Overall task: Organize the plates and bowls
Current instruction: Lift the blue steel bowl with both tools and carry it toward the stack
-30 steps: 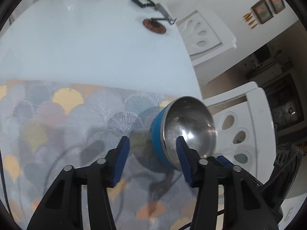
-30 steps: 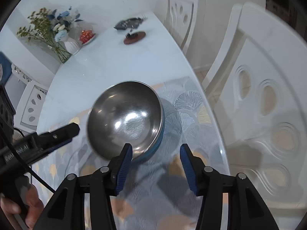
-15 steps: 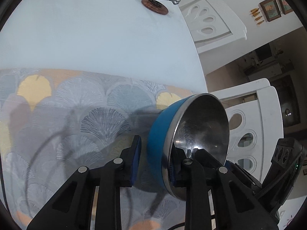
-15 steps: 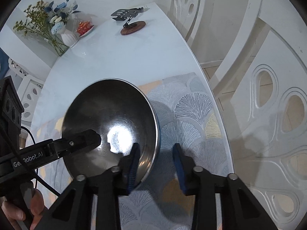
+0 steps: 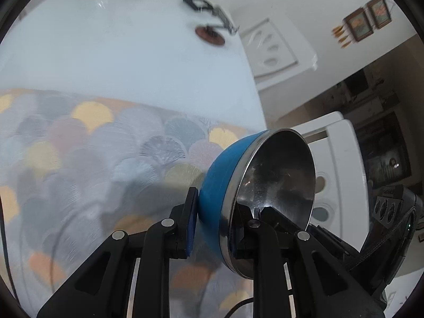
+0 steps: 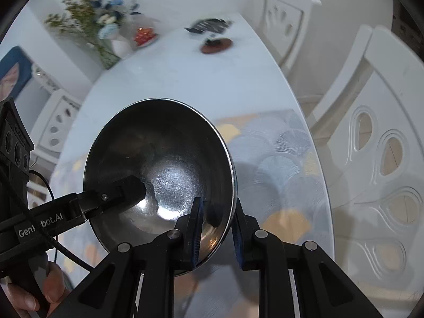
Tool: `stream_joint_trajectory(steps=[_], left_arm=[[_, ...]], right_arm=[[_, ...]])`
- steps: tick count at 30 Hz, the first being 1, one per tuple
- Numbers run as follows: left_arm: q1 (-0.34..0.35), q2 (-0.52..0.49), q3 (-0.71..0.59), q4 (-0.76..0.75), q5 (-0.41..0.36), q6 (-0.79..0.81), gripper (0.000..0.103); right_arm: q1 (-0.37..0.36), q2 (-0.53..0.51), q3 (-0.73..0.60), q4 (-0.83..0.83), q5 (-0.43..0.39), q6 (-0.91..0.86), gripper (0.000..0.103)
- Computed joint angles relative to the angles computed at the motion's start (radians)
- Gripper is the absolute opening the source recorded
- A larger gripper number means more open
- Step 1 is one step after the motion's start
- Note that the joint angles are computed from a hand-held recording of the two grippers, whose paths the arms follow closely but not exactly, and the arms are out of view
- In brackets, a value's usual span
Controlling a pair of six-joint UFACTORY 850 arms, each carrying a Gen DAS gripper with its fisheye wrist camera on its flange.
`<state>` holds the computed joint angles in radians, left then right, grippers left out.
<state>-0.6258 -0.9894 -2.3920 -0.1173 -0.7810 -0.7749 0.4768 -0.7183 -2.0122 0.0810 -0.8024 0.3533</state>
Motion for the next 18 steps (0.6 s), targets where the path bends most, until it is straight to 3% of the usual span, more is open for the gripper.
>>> stream_joint_trajectory(steps=[5, 9, 14, 18], left_arm=[[-0.019, 0.252, 0.326, 0.098, 0.142, -0.088, 0.016], [-0.032, 0.414, 0.507, 0.193, 0.178, -0.158, 0.016], [-0.065, 0.602, 0.69, 0.43, 0.141, -0.316, 0.016], [-0.085, 0.743, 0.814, 0.575, 0.022, -0.39, 0.016]], right_arm=[[0.076, 0.089, 0.041, -0.072, 0.018, 0.065, 0.02], [0.152, 0.147, 0.069, -0.157, 0.037, 0.143, 0.02], [0.259, 0.175, 0.062, -0.191, 0.043, 0.232, 0.021], [0.328, 0.143, -0.002, -0.085, 0.027, 0.199, 0.023]])
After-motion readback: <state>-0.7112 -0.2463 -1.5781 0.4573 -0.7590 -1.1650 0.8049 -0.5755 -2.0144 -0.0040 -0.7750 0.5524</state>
